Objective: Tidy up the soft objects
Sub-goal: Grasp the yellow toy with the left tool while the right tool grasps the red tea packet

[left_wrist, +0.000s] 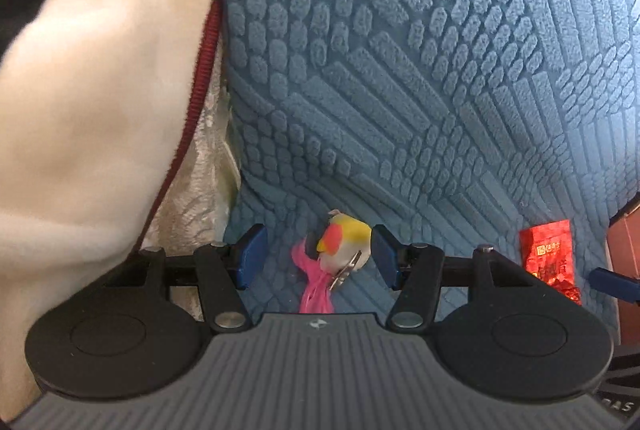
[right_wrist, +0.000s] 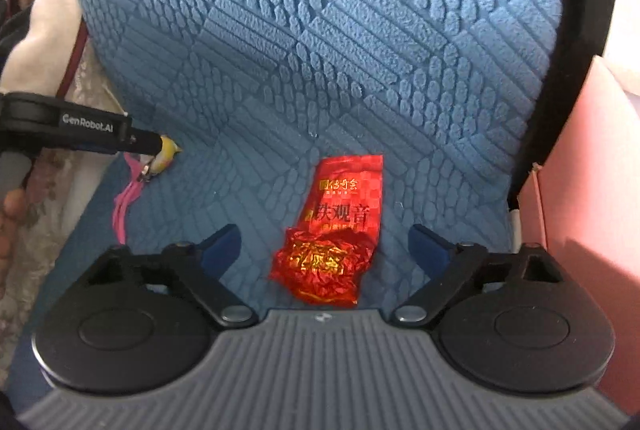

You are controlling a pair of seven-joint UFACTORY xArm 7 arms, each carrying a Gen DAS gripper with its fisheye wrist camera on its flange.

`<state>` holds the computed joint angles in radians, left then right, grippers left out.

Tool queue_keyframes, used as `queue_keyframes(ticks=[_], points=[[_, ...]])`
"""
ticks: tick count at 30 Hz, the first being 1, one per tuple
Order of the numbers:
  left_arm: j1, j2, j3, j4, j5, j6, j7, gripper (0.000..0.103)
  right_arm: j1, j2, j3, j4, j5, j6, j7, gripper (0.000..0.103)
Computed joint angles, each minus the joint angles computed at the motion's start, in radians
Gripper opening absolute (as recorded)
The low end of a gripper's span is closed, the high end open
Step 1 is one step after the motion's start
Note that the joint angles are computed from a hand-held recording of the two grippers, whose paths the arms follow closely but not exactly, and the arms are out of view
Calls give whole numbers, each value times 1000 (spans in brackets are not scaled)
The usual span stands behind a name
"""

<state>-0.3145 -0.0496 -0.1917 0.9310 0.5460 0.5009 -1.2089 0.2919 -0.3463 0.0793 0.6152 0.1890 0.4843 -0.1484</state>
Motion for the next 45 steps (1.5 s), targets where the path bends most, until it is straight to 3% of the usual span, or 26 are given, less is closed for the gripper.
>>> queue_keyframes(ticks=[2,10,13,19,24,29,35,45], points=[[2,7,5,0,-9,-13,23,63,1,9,3,2,-6,0,-3,77],[-1,56,25,12,11,-59,39,62,8,37,25,1,-38,-31,6,74],[-4,79,34,7,3,-103,70,57,13,57,28,7,-41,-33,15,74],[-25,118,53,27,19,-108,70,46,11,68,29,-1,-52,-38,15,72],[-50,149,84,31,135,-137,-13,37,2,74,34,1,-77,-43,25,69],[-86,180,90,54,199,-119,-56,35,-1,65,37,-9,-102,-48,34,60],[-119,208,97,102,193,-113,-76,35,-7,55,37,-9,-112,-41,42,58],[-170,205,74,160,186,-4,-83,35,14,-17,3,-9,-40,-6,-18,58]])
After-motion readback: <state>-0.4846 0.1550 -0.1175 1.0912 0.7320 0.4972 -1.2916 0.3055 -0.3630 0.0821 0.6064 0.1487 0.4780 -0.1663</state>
